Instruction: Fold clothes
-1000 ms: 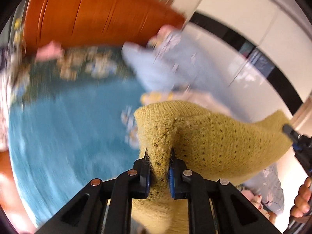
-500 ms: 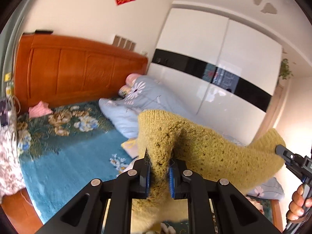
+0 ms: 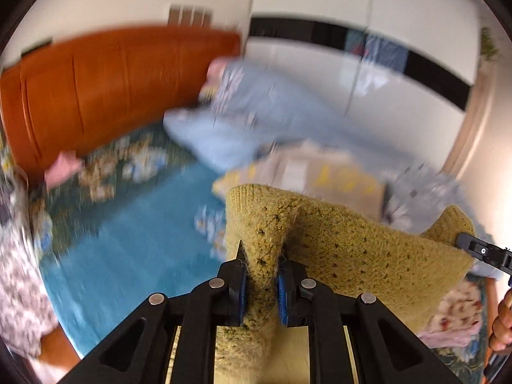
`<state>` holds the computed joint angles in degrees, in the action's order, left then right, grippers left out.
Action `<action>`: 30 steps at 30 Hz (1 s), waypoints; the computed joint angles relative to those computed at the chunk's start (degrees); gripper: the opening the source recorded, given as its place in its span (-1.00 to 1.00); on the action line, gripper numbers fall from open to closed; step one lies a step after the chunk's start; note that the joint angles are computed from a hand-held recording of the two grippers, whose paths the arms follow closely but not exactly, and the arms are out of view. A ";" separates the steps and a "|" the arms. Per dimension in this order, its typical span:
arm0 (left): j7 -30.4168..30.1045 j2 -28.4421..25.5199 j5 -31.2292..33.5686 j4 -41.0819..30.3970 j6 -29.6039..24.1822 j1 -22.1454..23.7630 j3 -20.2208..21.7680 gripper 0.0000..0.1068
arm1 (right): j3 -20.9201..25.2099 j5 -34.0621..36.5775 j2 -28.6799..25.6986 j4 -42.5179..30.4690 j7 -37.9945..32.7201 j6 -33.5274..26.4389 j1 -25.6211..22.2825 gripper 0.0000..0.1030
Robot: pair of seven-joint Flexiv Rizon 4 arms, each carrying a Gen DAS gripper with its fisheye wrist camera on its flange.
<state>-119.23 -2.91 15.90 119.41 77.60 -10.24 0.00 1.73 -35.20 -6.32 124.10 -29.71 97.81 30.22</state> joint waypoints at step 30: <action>38.74 -9.69 -65.85 15.47 -2.97 6.46 -19.91 -0.28 | 23.19 31.07 -19.88 0.93 -16.50 -14.62 -16.63 -0.62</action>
<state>-80.49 -12.60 -49.96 134.88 74.63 -3.78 -19.91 24.92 -4.13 -26.20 125.03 -46.21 83.18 13.59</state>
